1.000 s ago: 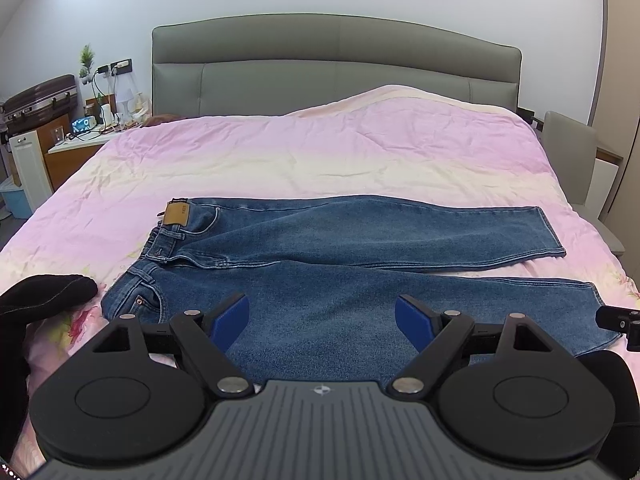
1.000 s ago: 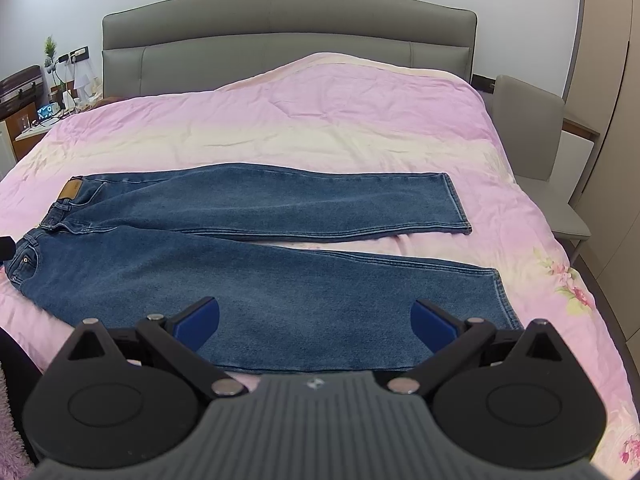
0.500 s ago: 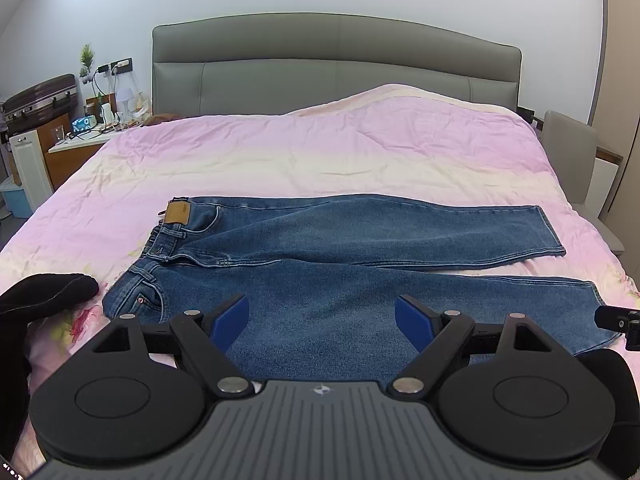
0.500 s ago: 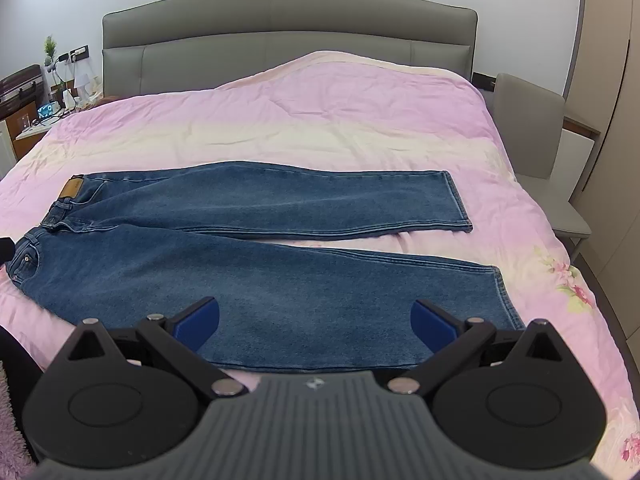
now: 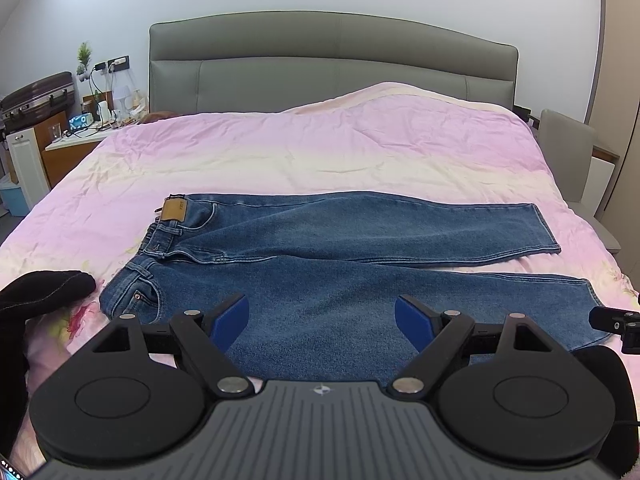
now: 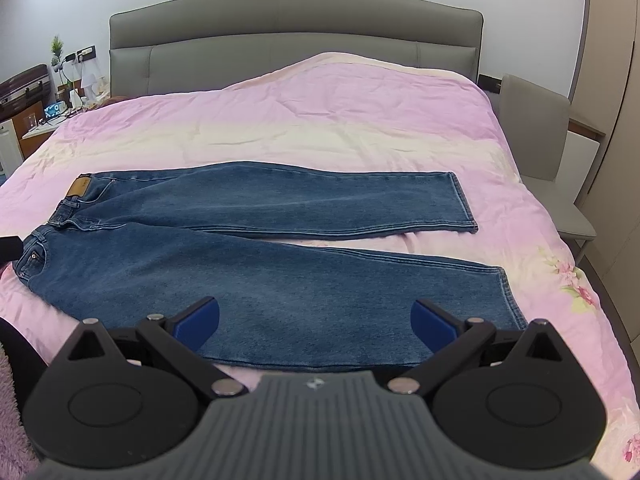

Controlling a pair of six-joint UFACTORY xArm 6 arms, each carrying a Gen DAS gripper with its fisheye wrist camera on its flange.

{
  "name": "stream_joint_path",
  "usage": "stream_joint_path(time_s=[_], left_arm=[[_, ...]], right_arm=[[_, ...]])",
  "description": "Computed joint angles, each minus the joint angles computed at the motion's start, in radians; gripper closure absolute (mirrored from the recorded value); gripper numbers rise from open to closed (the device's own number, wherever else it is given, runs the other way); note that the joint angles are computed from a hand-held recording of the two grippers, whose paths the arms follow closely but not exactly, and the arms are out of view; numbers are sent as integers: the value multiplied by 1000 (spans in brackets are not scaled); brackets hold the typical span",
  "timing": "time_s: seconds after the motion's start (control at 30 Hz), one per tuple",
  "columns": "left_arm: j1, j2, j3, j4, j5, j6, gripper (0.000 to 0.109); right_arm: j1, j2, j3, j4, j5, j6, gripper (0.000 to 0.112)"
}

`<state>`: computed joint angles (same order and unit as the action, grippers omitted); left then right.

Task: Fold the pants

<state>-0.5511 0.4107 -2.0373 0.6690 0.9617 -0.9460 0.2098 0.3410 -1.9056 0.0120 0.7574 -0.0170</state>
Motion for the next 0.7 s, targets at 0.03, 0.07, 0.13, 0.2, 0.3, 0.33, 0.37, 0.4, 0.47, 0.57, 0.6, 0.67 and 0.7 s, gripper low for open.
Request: stream_joint_path(time_s=[0.03, 0.07, 0.13, 0.2, 0.3, 0.33, 0.37, 0.4, 0.47, 0.57, 0.6, 0.67, 0.7], left_arm=[[-2, -1, 1, 0, 1, -1, 12], [-3, 0, 0, 2, 2, -1, 12], [-3, 0, 1, 2, 1, -2, 12], [-4, -4, 5, 5, -1, -3, 12], [-8, -9, 11, 10, -3, -6, 12], [-10, -10, 11, 11, -2, -6, 12], [-10, -11, 13, 11, -3, -4, 12], [-10, -11, 12, 11, -2, -3, 12], [-11, -12, 13, 11, -1, -2, 12], [-12, -12, 14, 13, -1, -5, 12], [-12, -13, 14, 14, -1, -5, 12], [-12, -14, 16, 15, -2, -5, 12], [-12, -19, 25, 17, -2, -7, 12]], right_arm=[[1, -3, 4, 0, -1, 0, 14], [-1, -5, 4, 3, 0, -2, 14], [0, -8, 8, 3, -1, -2, 14], [-1, -15, 16, 4, -5, -5, 14], [0, -25, 29, 5, -12, -4, 14], [-1, -27, 31, 5, -12, -4, 14], [0, -29, 35, 6, -14, -4, 14], [-1, -28, 32, 6, -12, -5, 14], [-1, -30, 35, 7, -13, -6, 14], [-1, -31, 37, 8, -16, -6, 14], [-1, -33, 39, 8, -18, -5, 14], [-1, -36, 45, 10, -20, -7, 14], [-1, -38, 48, 11, -22, -8, 14]])
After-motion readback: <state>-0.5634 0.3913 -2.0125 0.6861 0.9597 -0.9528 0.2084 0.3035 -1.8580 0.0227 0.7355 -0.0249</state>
